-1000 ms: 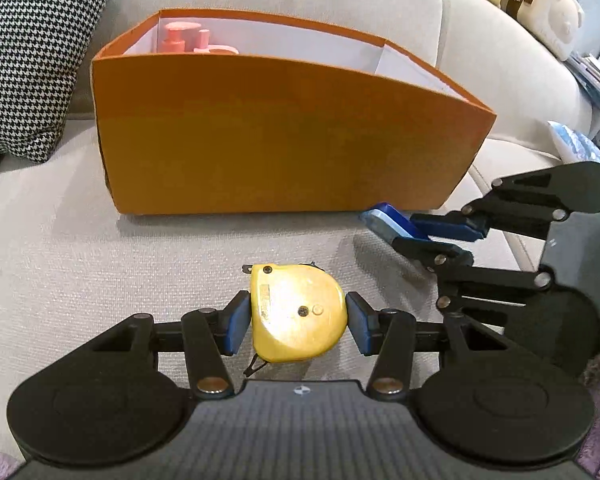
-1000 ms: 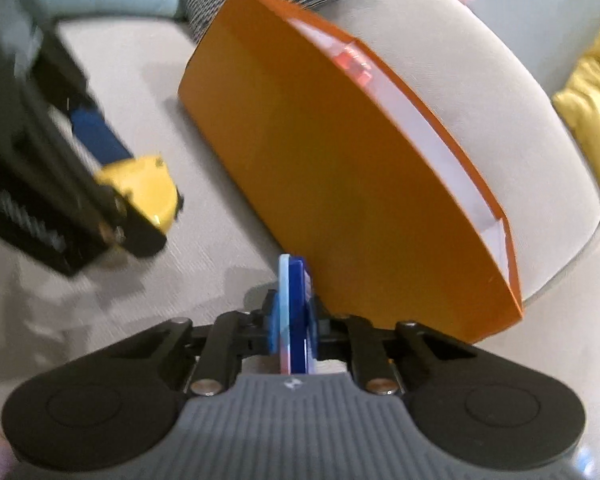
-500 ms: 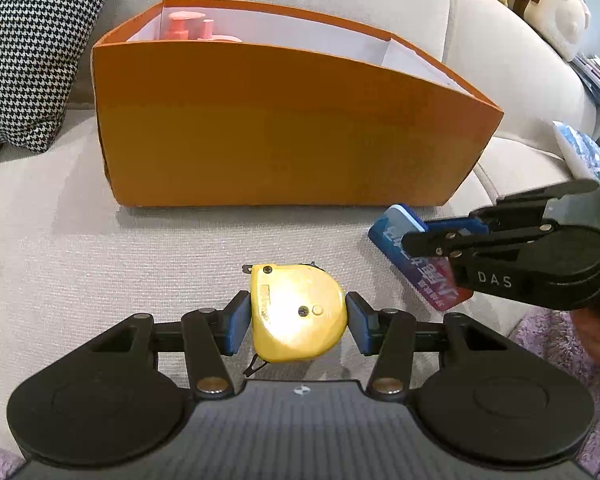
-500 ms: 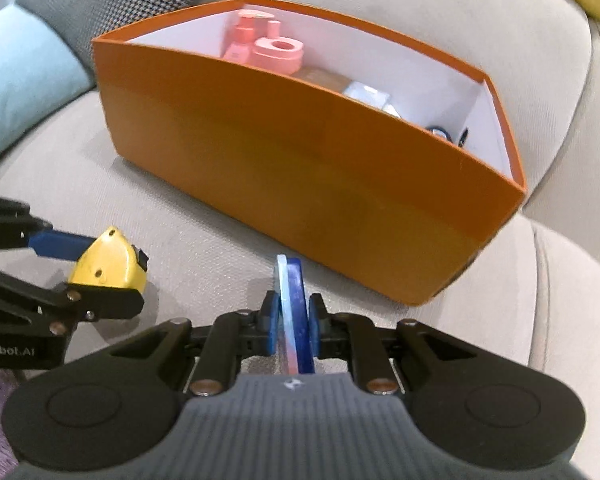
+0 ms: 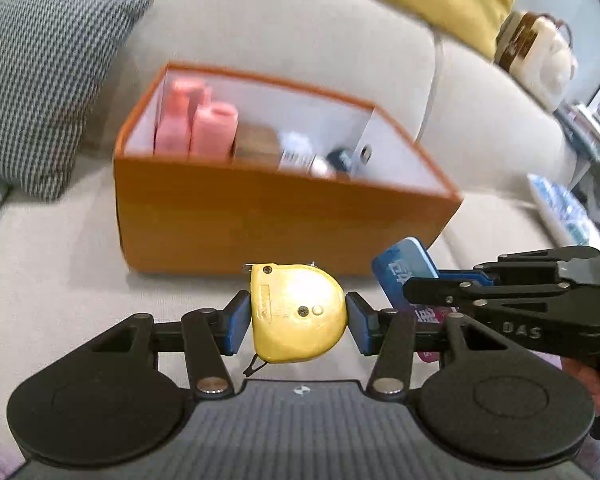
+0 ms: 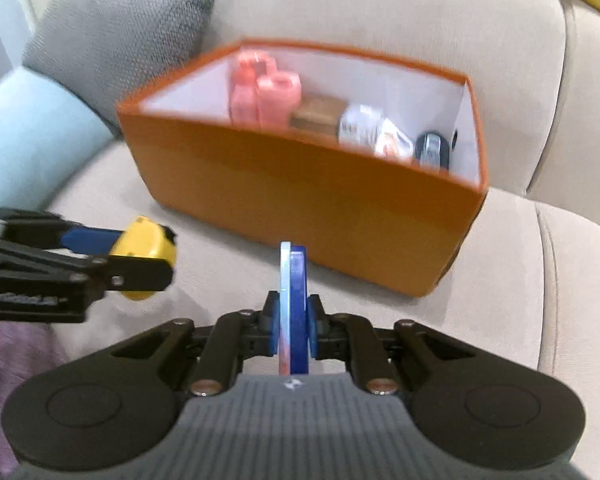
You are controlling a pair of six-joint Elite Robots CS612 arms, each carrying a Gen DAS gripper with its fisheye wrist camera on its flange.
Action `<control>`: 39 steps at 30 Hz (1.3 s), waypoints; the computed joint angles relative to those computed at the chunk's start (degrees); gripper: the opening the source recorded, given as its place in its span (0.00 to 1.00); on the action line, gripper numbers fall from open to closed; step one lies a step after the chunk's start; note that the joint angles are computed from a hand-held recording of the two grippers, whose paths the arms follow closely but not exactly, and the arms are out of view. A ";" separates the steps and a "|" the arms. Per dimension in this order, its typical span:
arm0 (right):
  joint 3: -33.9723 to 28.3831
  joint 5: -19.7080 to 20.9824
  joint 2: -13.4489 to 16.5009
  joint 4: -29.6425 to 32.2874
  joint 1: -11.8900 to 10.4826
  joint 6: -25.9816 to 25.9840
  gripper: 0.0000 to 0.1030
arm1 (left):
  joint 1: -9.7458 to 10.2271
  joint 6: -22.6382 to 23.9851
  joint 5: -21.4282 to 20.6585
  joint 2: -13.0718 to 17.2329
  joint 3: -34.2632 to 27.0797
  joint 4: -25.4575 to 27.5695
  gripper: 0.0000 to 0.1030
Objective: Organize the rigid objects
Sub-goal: 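Carry the tape measure and blue tin over the shoebox with both tools, then lower the tape measure and tin into the shoebox and open both tools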
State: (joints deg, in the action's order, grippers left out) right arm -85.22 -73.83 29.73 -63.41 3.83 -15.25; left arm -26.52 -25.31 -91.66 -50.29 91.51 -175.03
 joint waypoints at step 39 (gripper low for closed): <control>36.37 -4.85 -15.04 -10.00 2.84 18.79 0.13 | 5.38 7.12 -1.93 10.29 -22.84 19.24 0.56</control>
